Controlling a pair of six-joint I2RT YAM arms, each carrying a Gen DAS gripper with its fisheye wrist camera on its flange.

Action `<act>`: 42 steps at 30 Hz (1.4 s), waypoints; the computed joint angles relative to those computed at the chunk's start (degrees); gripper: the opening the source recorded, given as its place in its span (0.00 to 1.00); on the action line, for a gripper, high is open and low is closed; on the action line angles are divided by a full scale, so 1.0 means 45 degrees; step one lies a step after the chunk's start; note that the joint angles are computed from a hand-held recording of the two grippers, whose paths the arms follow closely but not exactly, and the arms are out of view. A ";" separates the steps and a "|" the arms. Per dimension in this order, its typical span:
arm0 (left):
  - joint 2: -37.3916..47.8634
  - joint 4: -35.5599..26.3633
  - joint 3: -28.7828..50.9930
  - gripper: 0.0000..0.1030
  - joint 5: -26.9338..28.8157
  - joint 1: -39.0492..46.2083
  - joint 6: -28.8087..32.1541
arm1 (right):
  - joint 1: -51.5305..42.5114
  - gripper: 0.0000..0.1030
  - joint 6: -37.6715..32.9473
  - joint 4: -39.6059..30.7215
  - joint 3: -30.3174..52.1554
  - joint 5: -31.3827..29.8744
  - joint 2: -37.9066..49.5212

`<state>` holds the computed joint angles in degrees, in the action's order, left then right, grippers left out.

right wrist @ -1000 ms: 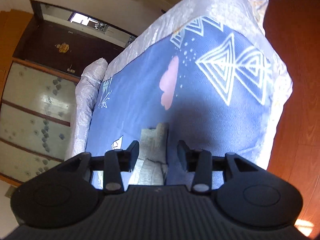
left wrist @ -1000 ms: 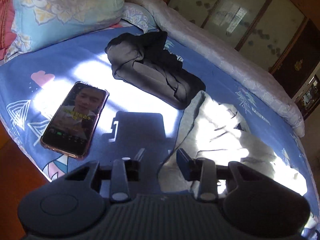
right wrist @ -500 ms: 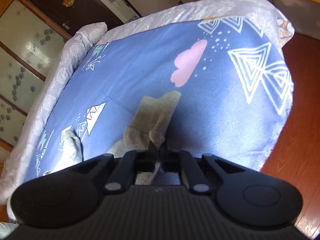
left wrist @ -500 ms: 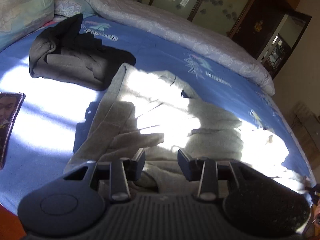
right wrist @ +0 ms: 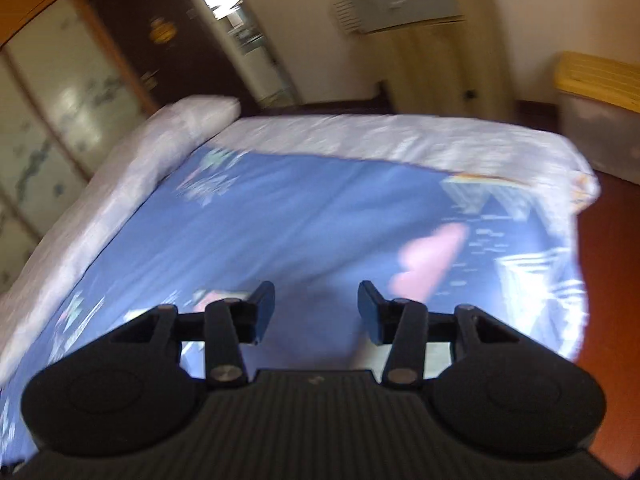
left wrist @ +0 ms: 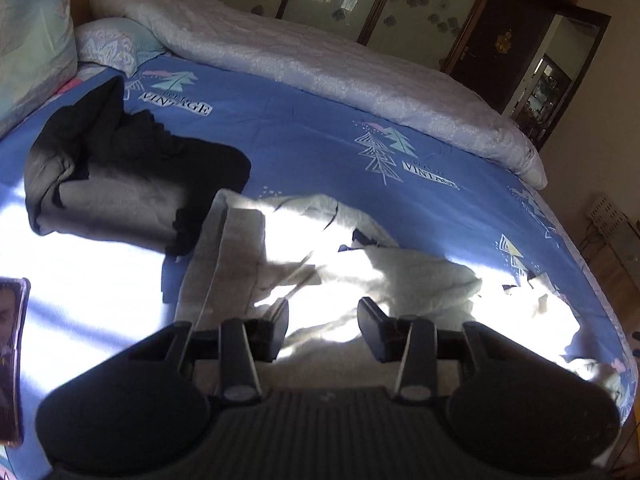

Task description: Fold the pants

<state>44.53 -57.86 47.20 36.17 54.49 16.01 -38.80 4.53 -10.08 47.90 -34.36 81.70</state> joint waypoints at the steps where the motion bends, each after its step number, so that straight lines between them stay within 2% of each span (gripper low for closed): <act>1: 0.0100 0.1081 -0.0153 0.40 -0.0686 -0.1294 -0.1046 | 0.1053 0.51 -0.0231 -0.0212 0.0259 0.0065 0.0198; 4: 0.1204 0.3705 -0.0326 0.41 -0.2927 -0.4610 -0.3150 | 0.4298 0.55 -0.0034 -0.0262 0.1611 0.1135 0.1896; 6: 0.2555 0.5126 -0.0019 0.42 -0.4302 -0.6148 -0.3563 | 0.5829 0.57 0.0294 -0.0491 0.3130 0.1810 0.3610; 9: 0.4712 0.6545 0.0976 0.57 -0.6113 -0.7395 -0.2789 | 0.7521 0.58 0.0017 -0.1364 0.5690 0.3132 0.5900; 10: 0.5441 0.6926 0.1327 0.65 -0.6537 -0.7645 -0.2424 | 0.7933 0.59 -0.0265 -0.1722 0.6509 0.3529 0.6523; 11: 0.6228 0.7140 0.1764 0.78 -0.6735 -0.7799 -0.2060 | 0.8208 0.63 -0.0509 -0.2098 0.7169 0.3785 0.7017; 13: 0.7733 0.7186 0.2607 0.89 -0.6717 -0.8025 -0.1576 | 0.8510 0.60 -0.1177 -0.3657 0.8890 0.3757 0.8284; 14: 0.8376 0.7154 0.2919 0.89 -0.6845 -0.8194 -0.1632 | 0.8610 0.41 -0.1325 -0.4174 0.9379 0.3781 0.8679; 15: 0.8989 0.7104 0.3135 0.88 -0.6944 -0.8342 -0.1740 | 0.8696 0.28 -0.1498 -0.4107 0.9241 0.4066 0.8620; 16: 0.9446 0.7063 0.3229 0.77 -0.6867 -0.8430 -0.1737 | 0.8628 0.25 -0.1616 -0.3717 0.8794 0.4027 0.8286; 17: 0.9837 0.6963 0.3271 0.49 -0.6788 -0.8530 -0.1609 | 0.8446 0.23 -0.1368 -0.3139 0.8230 0.3694 0.7799; 18: 1.0147 0.6836 0.3343 0.36 -0.7121 -0.8719 -0.1597 | 0.8024 0.23 -0.0716 -0.2052 0.7304 0.3113 0.6901; 19: 1.0312 0.6800 0.3321 0.16 -0.7717 -0.8921 -0.1709 | 0.7552 0.23 -0.0073 -0.1020 0.6609 0.2454 0.6239; 20: 1.0312 0.6831 0.3238 0.15 -0.7920 -0.8964 -0.1807 | 0.6787 0.23 0.0890 0.0484 0.5567 0.1460 0.5399; 21: 0.9995 0.7128 0.2876 0.14 -0.7603 -0.8774 -0.1932 | 0.5768 0.23 0.2108 0.2209 0.4406 0.0392 0.4510; 23: 0.9227 0.7397 0.2387 0.13 -0.7033 -0.8283 -0.2280 | 0.3940 0.18 0.3492 0.4339 0.2958 -0.0949 0.3417; 26: 0.7766 0.7565 0.1610 0.13 -0.6020 -0.7332 -0.2764 | 0.1323 0.18 0.3939 0.5421 0.1664 -0.2386 0.2529; 28: 0.6927 0.7487 0.1233 0.13 -0.5615 -0.6819 -0.2949 | -0.0206 0.21 0.3286 0.4830 0.1088 -0.2765 0.2201; 29: 0.6519 0.7348 0.1053 0.13 -0.5272 -0.6517 -0.2997 | -0.0894 0.21 0.2589 0.3934 0.0941 -0.2777 0.2122; 32: 0.5372 0.6821 0.0689 0.13 -0.4509 -0.5839 -0.3149 | -0.1682 0.21 0.0974 0.2384 0.0566 -0.1479 0.2017; 34: 0.4601 0.6510 0.0587 0.13 -0.3968 -0.5409 -0.3434 | -0.1588 0.21 0.0582 0.1883 0.0558 -0.1347 0.2145; 36: 0.3632 0.6171 0.0509 0.13 -0.3197 -0.4825 -0.3881 | -0.0897 0.24 0.0423 0.1450 0.0655 -0.1572 0.2224; 39: 0.2210 0.5661 0.0421 0.13 -0.2184 -0.3896 -0.4284 | 0.0872 0.36 0.0101 0.1129 0.0581 -0.1583 0.2057; 41: 0.1601 0.5065 0.0535 0.13 -0.1540 -0.3209 -0.4216 | 0.2503 0.38 -0.0065 0.0610 0.0897 -0.0804 0.2231; 42: 0.1456 0.4695 0.0655 0.13 -0.1237 -0.2889 -0.4115 | 0.3413 0.38 -0.0042 0.0148 0.1320 0.0029 0.2577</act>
